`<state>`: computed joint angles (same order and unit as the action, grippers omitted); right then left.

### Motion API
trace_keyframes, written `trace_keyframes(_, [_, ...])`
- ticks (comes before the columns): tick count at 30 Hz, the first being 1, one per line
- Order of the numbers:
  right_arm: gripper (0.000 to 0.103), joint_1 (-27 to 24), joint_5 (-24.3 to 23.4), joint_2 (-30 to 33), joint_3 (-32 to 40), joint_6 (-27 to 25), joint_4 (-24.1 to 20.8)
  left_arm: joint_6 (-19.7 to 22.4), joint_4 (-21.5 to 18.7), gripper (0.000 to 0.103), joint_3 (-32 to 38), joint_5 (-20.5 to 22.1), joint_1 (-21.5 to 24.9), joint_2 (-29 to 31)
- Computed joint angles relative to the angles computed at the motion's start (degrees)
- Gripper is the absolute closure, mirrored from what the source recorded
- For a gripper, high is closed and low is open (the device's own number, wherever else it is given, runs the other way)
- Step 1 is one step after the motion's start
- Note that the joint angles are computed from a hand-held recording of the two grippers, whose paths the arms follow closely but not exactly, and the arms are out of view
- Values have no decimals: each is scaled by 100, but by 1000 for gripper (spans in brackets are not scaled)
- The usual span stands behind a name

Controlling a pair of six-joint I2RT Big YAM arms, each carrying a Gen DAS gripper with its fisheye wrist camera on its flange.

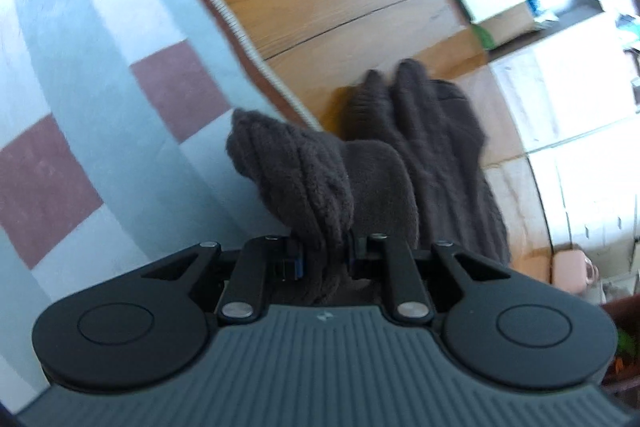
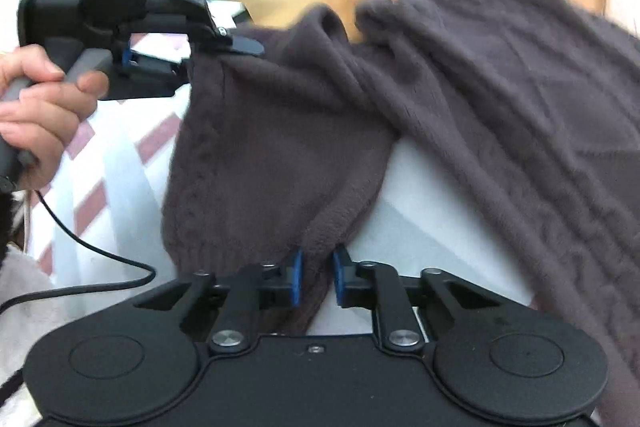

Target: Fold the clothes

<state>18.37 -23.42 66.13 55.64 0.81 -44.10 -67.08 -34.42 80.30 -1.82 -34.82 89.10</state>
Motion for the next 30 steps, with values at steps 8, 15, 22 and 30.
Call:
trace_keyframes(8, [87,-873,-614,-1484,176,-278,-323,430,968,86,-176,305,-541,-751])
trace_keyframes(15, [87,-2480,-31,-2021,681,-876,-817,690,558,83,1012,1401,-1032,109])
trace_keyframes(22, [90,-2781,2729,-1501,62,-2077,-464,1679,-1460,65,2081,750,-1313,899])
trace_keyframes(30, [76,-2436,4266,-862,-184,-2668,-487,1312,-2377,52,2420,105,-326,1123])
